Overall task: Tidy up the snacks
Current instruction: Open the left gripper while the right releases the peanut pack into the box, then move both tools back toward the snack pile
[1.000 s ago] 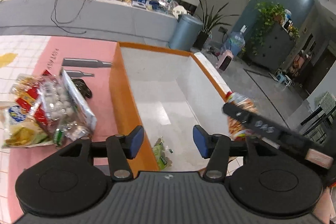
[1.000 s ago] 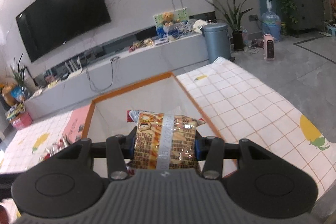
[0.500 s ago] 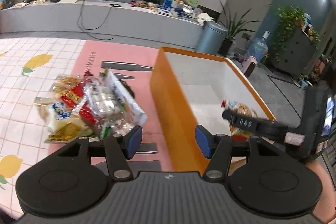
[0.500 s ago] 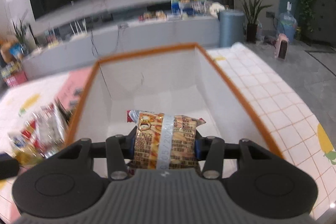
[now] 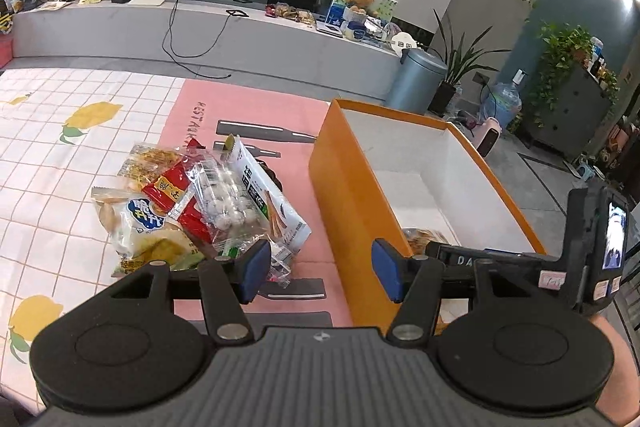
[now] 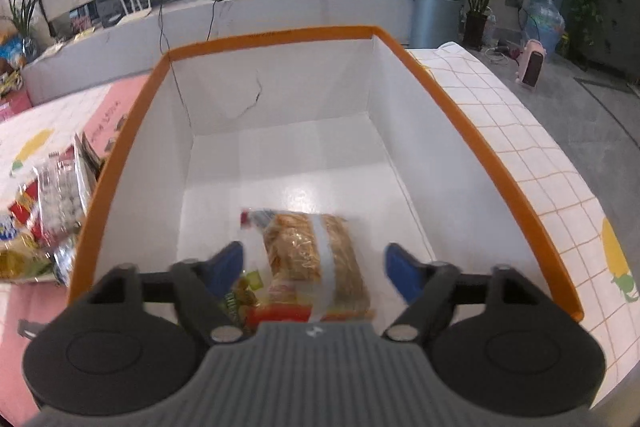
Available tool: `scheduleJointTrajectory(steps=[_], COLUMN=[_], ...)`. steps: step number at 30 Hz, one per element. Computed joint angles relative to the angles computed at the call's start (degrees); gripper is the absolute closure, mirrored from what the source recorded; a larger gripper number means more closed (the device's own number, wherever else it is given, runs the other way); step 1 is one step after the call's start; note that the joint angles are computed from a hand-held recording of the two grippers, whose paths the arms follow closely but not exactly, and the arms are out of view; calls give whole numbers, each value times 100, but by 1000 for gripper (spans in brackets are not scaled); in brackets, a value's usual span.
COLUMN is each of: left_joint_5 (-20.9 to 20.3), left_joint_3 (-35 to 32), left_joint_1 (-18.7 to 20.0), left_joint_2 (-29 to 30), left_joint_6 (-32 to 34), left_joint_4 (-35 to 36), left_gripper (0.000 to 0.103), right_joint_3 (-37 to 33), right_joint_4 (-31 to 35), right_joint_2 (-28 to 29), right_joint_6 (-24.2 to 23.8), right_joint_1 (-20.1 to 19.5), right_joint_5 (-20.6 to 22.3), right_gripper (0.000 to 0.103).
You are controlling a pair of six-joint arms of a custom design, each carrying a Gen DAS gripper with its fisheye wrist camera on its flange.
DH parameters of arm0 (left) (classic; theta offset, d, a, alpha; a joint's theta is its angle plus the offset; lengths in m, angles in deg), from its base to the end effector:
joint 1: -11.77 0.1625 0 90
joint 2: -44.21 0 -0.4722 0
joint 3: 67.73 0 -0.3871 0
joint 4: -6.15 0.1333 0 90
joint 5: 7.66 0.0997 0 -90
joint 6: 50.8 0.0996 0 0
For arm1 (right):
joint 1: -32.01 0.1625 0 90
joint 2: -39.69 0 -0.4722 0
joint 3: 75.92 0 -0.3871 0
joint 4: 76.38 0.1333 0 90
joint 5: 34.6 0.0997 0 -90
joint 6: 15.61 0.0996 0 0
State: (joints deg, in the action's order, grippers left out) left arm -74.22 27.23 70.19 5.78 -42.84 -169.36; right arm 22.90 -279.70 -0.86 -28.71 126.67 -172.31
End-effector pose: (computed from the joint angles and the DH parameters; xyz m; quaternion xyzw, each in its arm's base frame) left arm -0.2271 -0.6996 0.1015 0.2728 0.9093 -0.2801 0.1424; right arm 0.1142 -0.6674 0.1836 -0.0595 -0.8302 0.3951 0.3888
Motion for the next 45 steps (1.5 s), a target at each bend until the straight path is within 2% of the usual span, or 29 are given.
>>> scheduleJointTrajectory(steps=[4, 9, 13, 17, 24, 27, 30, 35, 38, 42, 45], left_joint_5=[34, 222, 430, 684, 923, 967, 878, 817, 690, 467, 338], left_joint_3=[21, 61, 107, 159, 323, 352, 347, 187, 88, -111, -285], left_joint_1=[-12, -40, -34, -4, 81, 147, 233, 403, 529, 700, 815], left_joint_2=[-41, -145, -297, -466, -846, -955, -1023, -972, -914, -731, -575], left_joint_6=[8, -15, 10, -58, 39, 21, -23, -67, -117, -135, -211], left_joint_4=[-22, -48, -66, -44, 37, 91, 89, 278, 363, 439, 620], left_gripper=[35, 35, 35, 35, 34, 33, 32, 32, 32, 32, 32], right_joint_3=[-50, 8, 184, 240, 11, -217, -376, -654, -771, -1389, -1561], right_joint_4=[-82, -551, -1030, -1173, -1760, -3097, -3757, -4141, -4411, -5086, -4904], right_joint_2=[20, 26, -13, 0, 404, 877, 1202, 1633, 1836, 2386, 2533], right_joint_6=[144, 3, 128, 215, -410, -1341, -1901, -2024, -2084, -2756, -2601], right_joint_1=[49, 170, 256, 365, 655, 807, 911, 907, 852, 842, 745], right_joint_5=[-40, 23, 463, 825, 1038, 1201, 1560, 1821, 2124, 1976, 1994], right_gripper=[11, 7, 6, 6, 6, 6, 6, 6, 6, 6, 6])
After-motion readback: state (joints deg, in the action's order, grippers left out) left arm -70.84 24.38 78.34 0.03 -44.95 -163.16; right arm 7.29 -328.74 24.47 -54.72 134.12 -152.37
